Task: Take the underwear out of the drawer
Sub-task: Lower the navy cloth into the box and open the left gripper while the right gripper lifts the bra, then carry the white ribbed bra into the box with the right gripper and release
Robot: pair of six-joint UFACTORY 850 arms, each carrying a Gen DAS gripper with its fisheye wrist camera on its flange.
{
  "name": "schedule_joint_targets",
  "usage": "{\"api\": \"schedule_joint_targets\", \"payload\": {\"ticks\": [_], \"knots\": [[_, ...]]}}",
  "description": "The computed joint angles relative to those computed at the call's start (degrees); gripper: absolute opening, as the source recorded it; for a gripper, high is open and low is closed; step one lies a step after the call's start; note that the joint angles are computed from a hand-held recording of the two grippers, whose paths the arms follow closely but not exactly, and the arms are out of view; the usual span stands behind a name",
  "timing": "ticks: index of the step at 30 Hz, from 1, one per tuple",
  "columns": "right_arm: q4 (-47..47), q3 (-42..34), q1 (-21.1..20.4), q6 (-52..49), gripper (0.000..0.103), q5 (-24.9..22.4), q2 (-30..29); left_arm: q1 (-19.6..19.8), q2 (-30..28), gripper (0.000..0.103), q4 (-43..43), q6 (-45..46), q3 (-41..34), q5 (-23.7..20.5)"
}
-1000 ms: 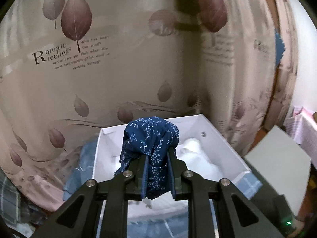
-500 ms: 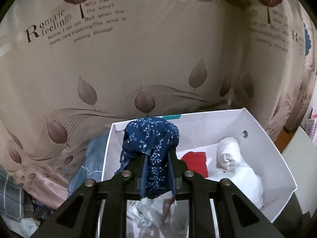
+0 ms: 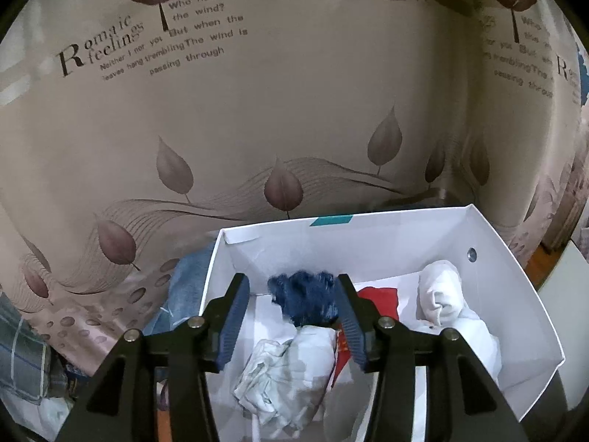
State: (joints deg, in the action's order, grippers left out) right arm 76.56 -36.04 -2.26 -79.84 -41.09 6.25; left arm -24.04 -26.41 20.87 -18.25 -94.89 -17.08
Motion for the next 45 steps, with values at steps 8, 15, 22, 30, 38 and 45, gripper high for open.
{"api": "schedule_joint_targets", "payload": {"ticks": [8,15,22,30,38,45], "knots": [[0.4,0.2,-0.6,-0.7,0.036,-0.9,0.0,-1.6,5.1,0.052,15.9,-14.6,6.5,2.9],[2.7,0.7,-2.2,-2.6,0.036,-4.5,0.5,-2.6,10.3,0.054,25.5,-23.4,12.6,3.6],[5.3,1.4,-4.3,-3.9,0.036,-11.1,1.9,-4.0,14.3,0.055,37.0,-33.3,17.6,2.6],[8.6,1.0,-8.4,-4.0,0.036,-19.4,7.3,-4.8,17.5,0.055,42.6,-39.1,21.7,2.0],[8.9,-8.0,-9.7,-2.2,0.037,-20.2,11.4,-4.8,20.2,0.055,45.3,-42.5,25.1,2.1],[4.4,-22.8,-5.8,1.3,0.038,-9.3,2.7,-3.9,24.7,0.055,49.8,-48.2,31.3,2.8]]}}
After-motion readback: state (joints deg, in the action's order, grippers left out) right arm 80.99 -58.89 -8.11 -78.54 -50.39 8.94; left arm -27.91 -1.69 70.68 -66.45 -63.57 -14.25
